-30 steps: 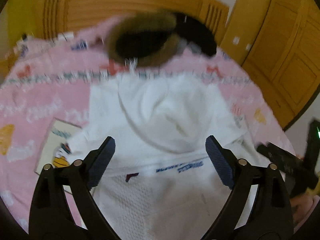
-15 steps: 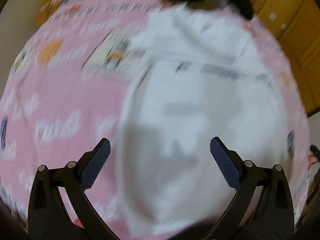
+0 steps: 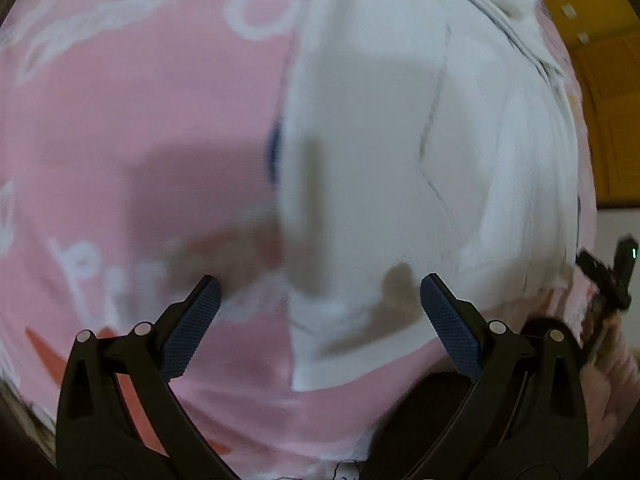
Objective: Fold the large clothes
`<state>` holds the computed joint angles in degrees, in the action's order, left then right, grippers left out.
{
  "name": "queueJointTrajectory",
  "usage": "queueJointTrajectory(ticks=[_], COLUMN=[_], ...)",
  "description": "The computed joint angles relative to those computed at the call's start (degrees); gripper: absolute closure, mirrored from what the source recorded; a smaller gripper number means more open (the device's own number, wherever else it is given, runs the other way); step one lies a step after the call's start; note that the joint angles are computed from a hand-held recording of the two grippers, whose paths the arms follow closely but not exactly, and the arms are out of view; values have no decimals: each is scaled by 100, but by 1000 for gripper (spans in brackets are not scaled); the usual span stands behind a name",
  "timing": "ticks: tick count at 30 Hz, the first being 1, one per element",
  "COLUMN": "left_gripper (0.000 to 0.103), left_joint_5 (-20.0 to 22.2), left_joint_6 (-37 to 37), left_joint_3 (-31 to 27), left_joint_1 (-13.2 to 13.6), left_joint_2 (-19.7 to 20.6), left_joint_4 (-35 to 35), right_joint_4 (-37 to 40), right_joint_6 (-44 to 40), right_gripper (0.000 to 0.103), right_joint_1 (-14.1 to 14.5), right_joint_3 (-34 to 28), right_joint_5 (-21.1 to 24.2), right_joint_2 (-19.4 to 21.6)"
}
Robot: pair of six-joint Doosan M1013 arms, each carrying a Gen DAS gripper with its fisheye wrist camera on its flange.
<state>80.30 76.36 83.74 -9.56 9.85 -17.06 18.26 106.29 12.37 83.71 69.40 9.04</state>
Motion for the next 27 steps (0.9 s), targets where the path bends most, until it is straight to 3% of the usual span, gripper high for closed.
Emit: queueJointTrajectory(ticks=[3, 7, 11, 12, 15, 17, 19, 20, 22, 24, 27], left_gripper=[6, 6, 7, 9, 35, 66, 75, 80, 84, 87, 89], left_joint_5=[96, -109, -103, -88, -115, -204, -254, -265, -321, -370, -562], left_joint_6=[70, -254, 33, 118, 162, 151, 151, 168, 151, 108, 4], left_joint_3=[-41, 44, 20, 10, -54, -49, -130, -157, -196, -255, -336], left_joint_1=[-91, -88, -244, -308, -503, -536, -539, -541, -625, -695, -728], left_joint_2=[86, 44, 21, 30, 58, 26, 69, 80, 80, 85, 51], left_joint_4=[153, 95, -61, -37, 270, 224, 204, 242, 410, 593, 648], right_joint_4=[-10, 148, -46, -79, -193, -342, -651, -690, -516, -318, -118], right_joint_6=[-176, -46, -109, -113, -64, -15, 130, 187, 218, 124, -74], right_gripper=[8, 7, 7, 7, 8, 18, 48, 52, 76, 91, 94], right_joint_1=[92, 74, 135, 145, 197, 223, 277, 254, 196, 159, 166], right_joint_3=[-187, -220, -217, -190, -146, -165, -212, -192, -147, -176, -258], right_joint_5=[227, 223, 268, 233, 103, 115, 174, 159, 75, 44, -7], right_joint_2=[203, 305, 337, 320, 298, 296, 297, 263, 207, 186, 184])
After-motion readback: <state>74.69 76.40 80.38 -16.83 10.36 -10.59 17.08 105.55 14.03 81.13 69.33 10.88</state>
